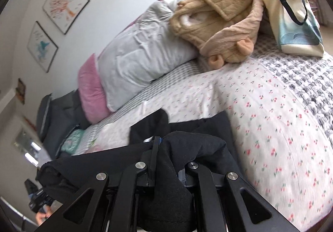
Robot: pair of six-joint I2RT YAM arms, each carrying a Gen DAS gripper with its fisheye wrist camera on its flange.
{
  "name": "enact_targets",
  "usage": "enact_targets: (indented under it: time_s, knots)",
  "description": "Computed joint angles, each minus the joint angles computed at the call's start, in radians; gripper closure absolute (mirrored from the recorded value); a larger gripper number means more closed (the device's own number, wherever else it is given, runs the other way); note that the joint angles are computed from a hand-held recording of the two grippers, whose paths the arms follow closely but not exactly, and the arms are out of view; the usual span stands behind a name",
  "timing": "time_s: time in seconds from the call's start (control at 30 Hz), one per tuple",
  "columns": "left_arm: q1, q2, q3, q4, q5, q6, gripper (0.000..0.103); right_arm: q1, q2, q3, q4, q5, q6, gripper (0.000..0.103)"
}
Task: Fold large clothes
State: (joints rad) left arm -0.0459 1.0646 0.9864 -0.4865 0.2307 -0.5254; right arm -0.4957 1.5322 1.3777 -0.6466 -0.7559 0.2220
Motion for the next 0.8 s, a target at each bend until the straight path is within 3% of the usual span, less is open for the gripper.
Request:
enact_targets:
  time_s: [0.1, 0.27, 0.4, 0.53, 0.6, 0.7, 0.73, 0.77, 0.8]
  knots:
    - [-0.047, 0.143, 0.008, 0.104, -0.086, -0.009, 0.088, 0.072, 0.112, 0.014, 0.102, 0.097, 0.044, 0.094]
    - [-0.11, 0.371, 0.006, 0.257, -0.21, 0.022, 0.086, 0.163, 0.265, -0.011, 0.234, 0.235, 0.001, 0.089]
    - [-0.107, 0.552, 0.107, 0.237, -0.23, 0.072, 0.082, 0.202, 0.412, 0.083, 0.203, 0.341, -0.043, 0.087]
    - [-0.099, 0.634, 0.163, 0.232, -0.194, 0.068, 0.065, 0.222, 0.524, 0.194, 0.13, 0.383, -0.088, 0.083]
    - [-0.102, 0.65, 0.177, 0.225, -0.184, 0.073, 0.056, 0.212, 0.572, 0.257, 0.065, 0.337, -0.096, 0.079]
    - [-0.091, 0.646, 0.187, 0.213, -0.146, 0.063, 0.037, 0.175, 0.609, 0.341, -0.042, 0.233, -0.068, 0.06]
    - [-0.087, 0.622, 0.169, 0.227, -0.147, 0.047, 0.027, 0.154, 0.609, 0.352, -0.057, 0.174, -0.051, 0.036]
    - [-0.087, 0.6, 0.153, 0.238, -0.156, 0.037, 0.02, 0.14, 0.588, 0.336, -0.045, 0.137, -0.031, 0.022]
    - [-0.089, 0.58, 0.138, 0.248, -0.169, 0.03, 0.02, 0.127, 0.554, 0.296, 0.0, 0.109, -0.003, 0.021]
